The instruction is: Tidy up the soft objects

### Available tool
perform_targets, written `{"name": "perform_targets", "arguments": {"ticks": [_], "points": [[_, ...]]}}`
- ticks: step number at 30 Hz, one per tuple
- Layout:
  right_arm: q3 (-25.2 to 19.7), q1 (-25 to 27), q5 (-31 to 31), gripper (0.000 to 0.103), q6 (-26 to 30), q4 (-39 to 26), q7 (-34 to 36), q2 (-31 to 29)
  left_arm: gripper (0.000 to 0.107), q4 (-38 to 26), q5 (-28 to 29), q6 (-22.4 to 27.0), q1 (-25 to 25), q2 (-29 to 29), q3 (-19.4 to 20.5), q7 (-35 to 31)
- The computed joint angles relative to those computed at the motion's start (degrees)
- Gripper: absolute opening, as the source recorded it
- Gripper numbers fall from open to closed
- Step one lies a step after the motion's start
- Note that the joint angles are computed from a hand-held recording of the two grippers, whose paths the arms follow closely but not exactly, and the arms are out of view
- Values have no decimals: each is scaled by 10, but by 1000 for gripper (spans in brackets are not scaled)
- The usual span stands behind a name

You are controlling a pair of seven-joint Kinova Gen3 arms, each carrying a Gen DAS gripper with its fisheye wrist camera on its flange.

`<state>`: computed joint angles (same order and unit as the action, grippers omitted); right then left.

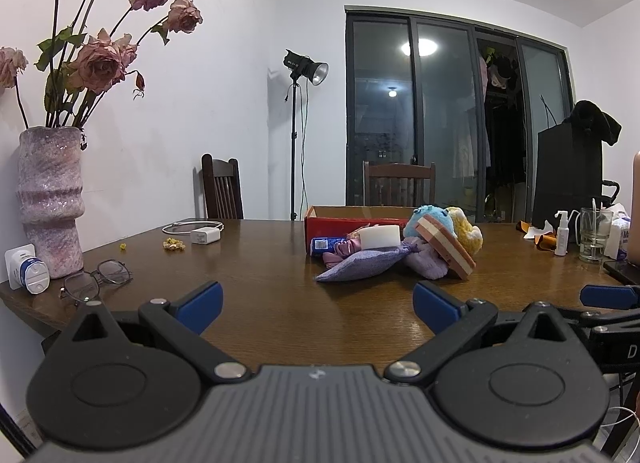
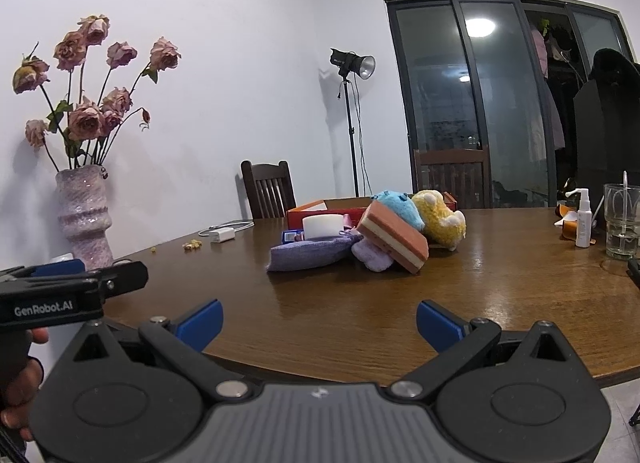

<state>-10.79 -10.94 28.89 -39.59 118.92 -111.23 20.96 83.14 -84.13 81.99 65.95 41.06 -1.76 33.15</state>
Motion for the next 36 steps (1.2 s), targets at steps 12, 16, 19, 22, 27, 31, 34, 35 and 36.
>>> {"name": "perform_targets", "arguments": {"ticks": [12,16,19,22,27,31,34,35,36], "points": [[0,-2,-1,103,2,0,1,1,103,2,2,-2,-1,-2,1,2],[-1,-2,1,103,0,0,1,2,103,2,3,-3,-1,-2,2,1],[-1,0,5,103,-3,2,0,2,103,1,3,-3,-2,-3,2,-1],[-1,1,4,103,-3,2,-1,2,103,1,3,-3,-1,-3,2,0],[0,1,2,103,-5,3,-1,2,103,2,4,-5,-2,-4,3,0],[0,3,2,103,-7,-1,-5,5,103,2,10,-13,-7,-6,4,2],[1,3,2,103,0,-13,-10,8,103,-9,11,-14,-12,-1,1,-14],[2,2,-2,103,-1,-18,-7,10,103,-14,12,-13,-13,2,-1,-20],[3,1,-5,103,0,-25,-7,13,103,-18,13,-12,-14,6,-4,-23]]}}
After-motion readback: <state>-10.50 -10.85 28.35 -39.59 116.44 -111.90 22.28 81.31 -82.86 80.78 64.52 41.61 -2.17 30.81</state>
